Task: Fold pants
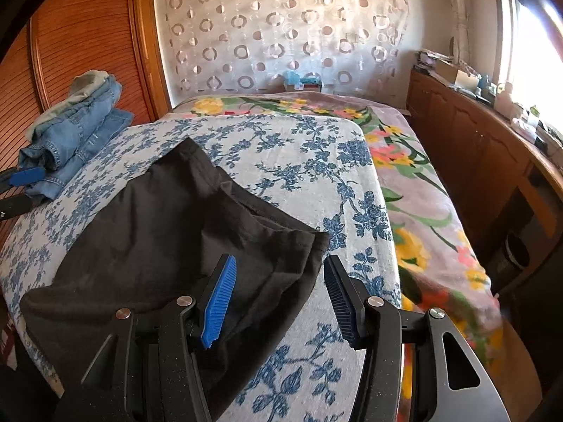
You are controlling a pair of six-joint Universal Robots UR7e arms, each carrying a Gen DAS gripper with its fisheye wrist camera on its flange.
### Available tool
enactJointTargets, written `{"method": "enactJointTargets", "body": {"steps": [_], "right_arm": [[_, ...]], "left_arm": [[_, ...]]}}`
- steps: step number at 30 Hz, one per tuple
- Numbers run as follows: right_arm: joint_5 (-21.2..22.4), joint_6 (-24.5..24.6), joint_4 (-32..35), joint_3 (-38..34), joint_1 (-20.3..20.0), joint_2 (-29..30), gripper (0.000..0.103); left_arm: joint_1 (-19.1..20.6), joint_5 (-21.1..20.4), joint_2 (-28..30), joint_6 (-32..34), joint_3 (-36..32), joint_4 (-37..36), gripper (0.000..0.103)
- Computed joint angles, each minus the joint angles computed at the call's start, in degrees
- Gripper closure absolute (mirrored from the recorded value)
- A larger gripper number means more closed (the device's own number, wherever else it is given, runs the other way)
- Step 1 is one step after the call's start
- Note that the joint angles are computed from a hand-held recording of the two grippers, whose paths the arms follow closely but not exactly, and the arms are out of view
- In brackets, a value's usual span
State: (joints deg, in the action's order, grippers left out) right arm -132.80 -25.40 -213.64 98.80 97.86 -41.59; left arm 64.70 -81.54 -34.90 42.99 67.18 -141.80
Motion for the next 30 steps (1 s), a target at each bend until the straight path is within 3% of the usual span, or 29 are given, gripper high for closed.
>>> {"method": "enactJointTargets", "body": {"steps": [11, 17, 22, 26, 27, 30], "right_arm": [[2.87, 4.95, 9.58, -1.29, -2.66, -2.72, 0.049], [4.06, 4.3, 12.23, -0.66, -2.68, -4.15, 0.05], [5.07, 4.7, 13.86, -0.41, -3.11, -5.16, 0.065], [5.8, 5.13, 16.92, -1.15, -3.37, -5.9, 0.091], [5.52, 4.63, 17.12, -1.54, -3.24, -5.71, 0.093], [5.22, 2.94, 17.44, -2.85, -2.77, -5.01, 0.097]], "left_arm": [[-2.04, 3.38, 12.67, -0.97, -17.38, 12.85, 0.04], [-2.25, 5.63, 19.53, -3.52, -28.1, 19.92, 0.048], [-2.19, 5.63, 23.14, -5.28, -34.44, 24.73, 0.05], [-2.23, 3.99, 23.18, -4.55, -34.47, 25.65, 0.078], [-2.31, 4.01, 22.98, -4.36, -34.09, 25.64, 0.086], [-2.58, 4.23, 20.74, -3.71, -30.19, 22.04, 0.091]]}}
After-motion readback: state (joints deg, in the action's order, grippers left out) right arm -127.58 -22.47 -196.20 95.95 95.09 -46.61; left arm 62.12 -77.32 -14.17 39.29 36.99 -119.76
